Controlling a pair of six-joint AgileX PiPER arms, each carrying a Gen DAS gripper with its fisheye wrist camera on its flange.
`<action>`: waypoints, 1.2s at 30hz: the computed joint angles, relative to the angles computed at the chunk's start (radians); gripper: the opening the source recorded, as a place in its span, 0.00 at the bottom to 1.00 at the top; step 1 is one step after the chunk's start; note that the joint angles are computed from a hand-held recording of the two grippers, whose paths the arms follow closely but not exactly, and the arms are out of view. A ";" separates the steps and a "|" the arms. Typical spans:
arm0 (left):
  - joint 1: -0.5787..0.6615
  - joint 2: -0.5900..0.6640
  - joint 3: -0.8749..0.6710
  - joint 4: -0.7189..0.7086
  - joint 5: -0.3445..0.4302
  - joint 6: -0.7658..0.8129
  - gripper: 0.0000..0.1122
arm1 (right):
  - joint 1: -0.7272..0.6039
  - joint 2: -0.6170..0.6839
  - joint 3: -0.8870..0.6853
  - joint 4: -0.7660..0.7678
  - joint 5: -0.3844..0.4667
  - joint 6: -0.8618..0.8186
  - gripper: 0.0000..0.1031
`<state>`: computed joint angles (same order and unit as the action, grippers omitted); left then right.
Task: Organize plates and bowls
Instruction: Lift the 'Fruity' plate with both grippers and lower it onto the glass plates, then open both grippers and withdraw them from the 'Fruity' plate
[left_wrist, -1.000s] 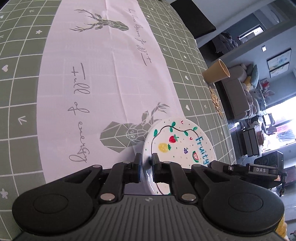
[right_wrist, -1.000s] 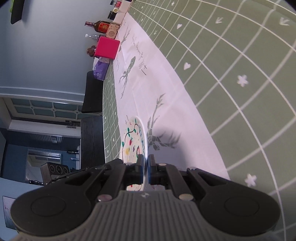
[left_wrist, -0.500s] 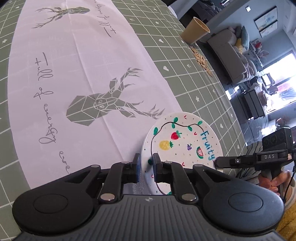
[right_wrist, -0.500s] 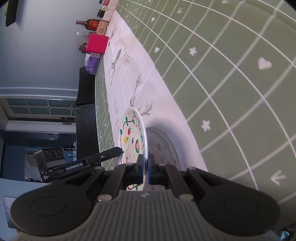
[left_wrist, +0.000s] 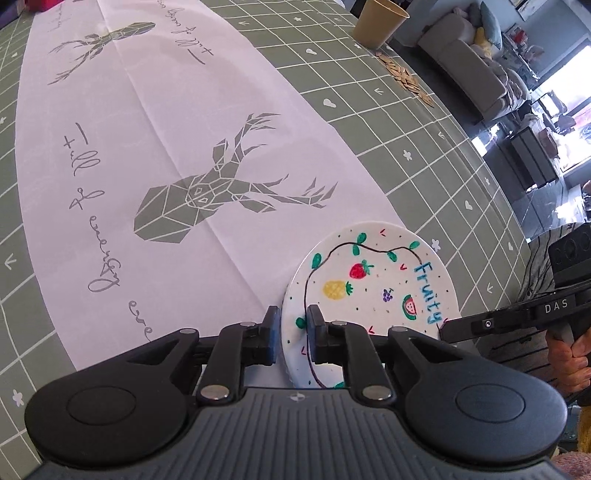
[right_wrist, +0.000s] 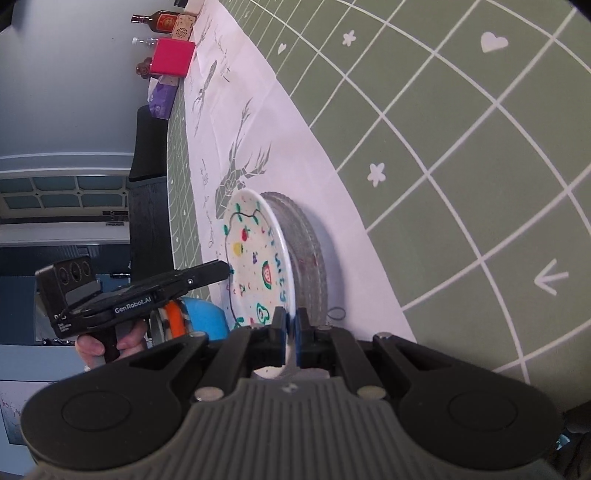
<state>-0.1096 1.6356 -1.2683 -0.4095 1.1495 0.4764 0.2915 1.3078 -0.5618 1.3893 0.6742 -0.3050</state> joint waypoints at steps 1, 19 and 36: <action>-0.007 -0.003 0.001 0.006 -0.009 -0.006 0.15 | 0.002 0.001 -0.002 -0.002 -0.002 0.003 0.02; -0.029 -0.055 0.069 0.036 -0.119 0.003 0.32 | 0.261 -0.029 -0.229 -0.663 -0.127 0.620 0.54; -0.061 -0.048 0.069 0.049 -0.125 -0.007 0.37 | 0.390 -0.007 -0.358 -1.134 -0.048 1.163 0.62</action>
<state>-0.1705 1.5879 -1.1993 -0.3601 1.0243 0.4689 0.6817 1.3004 -0.9201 0.2550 0.6257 0.8577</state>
